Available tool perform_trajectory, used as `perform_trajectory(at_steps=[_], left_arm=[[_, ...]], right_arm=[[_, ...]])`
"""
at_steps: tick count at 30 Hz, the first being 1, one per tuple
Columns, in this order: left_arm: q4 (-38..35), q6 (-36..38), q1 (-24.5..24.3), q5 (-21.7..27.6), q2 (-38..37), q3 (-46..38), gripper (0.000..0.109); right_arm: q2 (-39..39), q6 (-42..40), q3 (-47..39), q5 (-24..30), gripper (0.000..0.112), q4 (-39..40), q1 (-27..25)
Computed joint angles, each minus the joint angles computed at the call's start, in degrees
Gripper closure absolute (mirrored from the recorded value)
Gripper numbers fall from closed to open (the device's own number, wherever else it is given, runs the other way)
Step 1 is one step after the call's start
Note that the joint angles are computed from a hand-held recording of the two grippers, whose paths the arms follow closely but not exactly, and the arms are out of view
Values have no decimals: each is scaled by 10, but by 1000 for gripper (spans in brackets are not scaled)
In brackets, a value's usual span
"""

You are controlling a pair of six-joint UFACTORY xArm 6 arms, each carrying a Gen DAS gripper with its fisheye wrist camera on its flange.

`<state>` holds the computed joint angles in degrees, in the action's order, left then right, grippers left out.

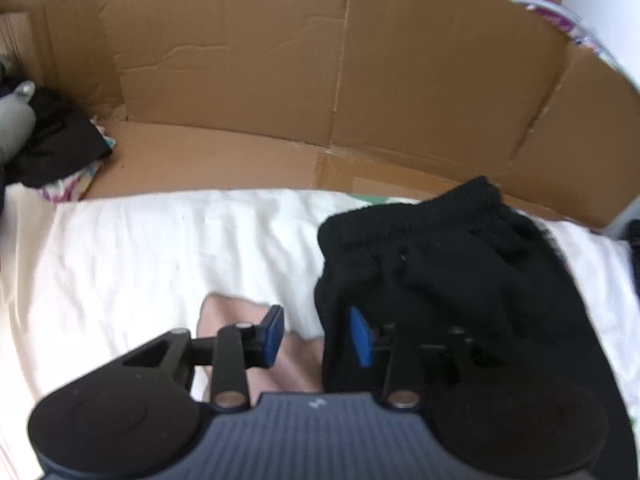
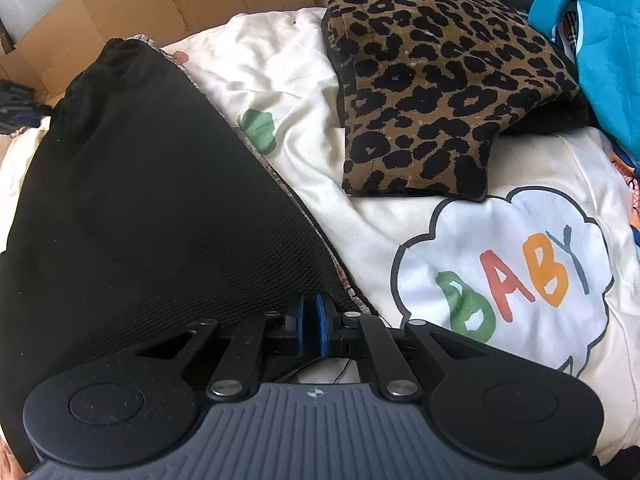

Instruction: Fold clothes

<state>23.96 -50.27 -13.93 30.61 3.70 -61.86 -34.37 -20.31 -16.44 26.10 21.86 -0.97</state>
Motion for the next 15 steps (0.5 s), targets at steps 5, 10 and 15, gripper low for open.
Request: perform_trajectory(at_steps=[5, 10, 15], left_arm=[[-2, 27, -27, 23, -78, 66, 77], [-60, 62, -74, 16, -154, 134, 77], [-94, 69, -117, -19, -200, 193, 77]], right_arm=[[-5, 22, -4, 13, 101, -43, -1], [-5, 50, -14, 33, 101, -87, 1], [-34, 26, -25, 71, 97, -82, 2]])
